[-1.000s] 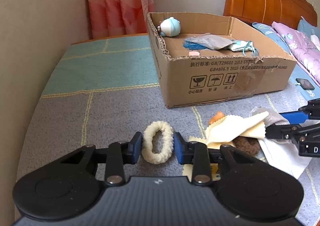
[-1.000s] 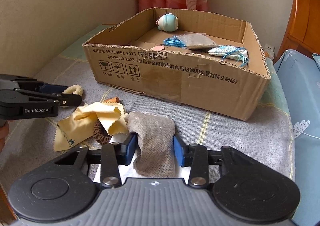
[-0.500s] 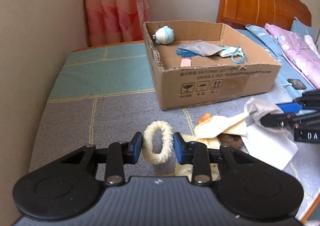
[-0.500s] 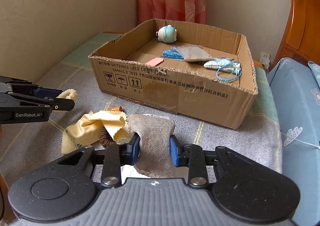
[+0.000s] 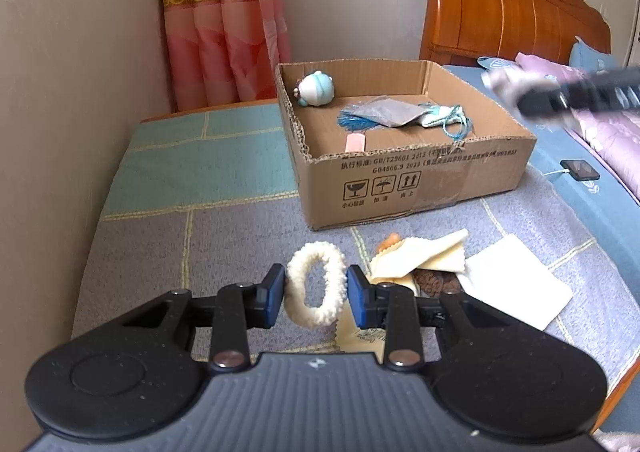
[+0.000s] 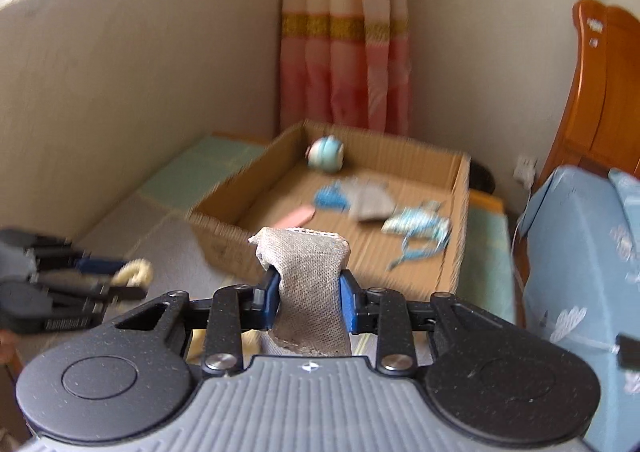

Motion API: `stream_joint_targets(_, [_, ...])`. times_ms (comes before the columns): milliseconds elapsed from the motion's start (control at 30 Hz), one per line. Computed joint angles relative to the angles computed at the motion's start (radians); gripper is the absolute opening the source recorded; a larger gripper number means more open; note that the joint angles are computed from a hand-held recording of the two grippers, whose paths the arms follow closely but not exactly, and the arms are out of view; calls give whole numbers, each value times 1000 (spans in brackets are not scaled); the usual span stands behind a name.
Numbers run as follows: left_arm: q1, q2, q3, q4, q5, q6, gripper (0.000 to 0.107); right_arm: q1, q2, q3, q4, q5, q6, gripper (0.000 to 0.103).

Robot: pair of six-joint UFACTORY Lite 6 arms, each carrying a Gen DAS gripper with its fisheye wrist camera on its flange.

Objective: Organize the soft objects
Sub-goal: 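Carry the pouch into the box and open the right tool while the left tool drops the scrunchie there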

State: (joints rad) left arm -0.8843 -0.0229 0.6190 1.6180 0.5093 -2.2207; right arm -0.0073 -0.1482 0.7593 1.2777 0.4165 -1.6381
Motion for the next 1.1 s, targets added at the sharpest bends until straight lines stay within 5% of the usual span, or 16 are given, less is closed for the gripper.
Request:
stream_joint_targets(233, [-14, -10, 9, -43, 22, 29, 32, 28, 227, 279, -26, -86, 40, 36])
stream_joint_targets(300, [-14, -12, 13, -63, 26, 50, 32, 33, 290, 341, -12, -108, 36, 57])
stream_joint_targets(333, [-16, -12, 15, -74, 30, 64, 32, 32, 319, 368, -18, -109, 46, 82])
stream_joint_targets(367, [-15, -11, 18, -82, 31, 76, 32, 29, 341, 381, 18, -115, 19, 94])
stream_joint_targets(433, [-7, -9, 27, -93, 28, 101, 32, 17, 350, 374, 97, -108, -49, 94])
stream_joint_targets(733, [80, 36, 161, -133, -47, 309, 32, 17, 294, 270, -50, -123, 119, 97])
stream_joint_targets(1100, [249, 344, 652, -487, -157, 884, 32, 8, 143, 40, 29, -93, 93, 102])
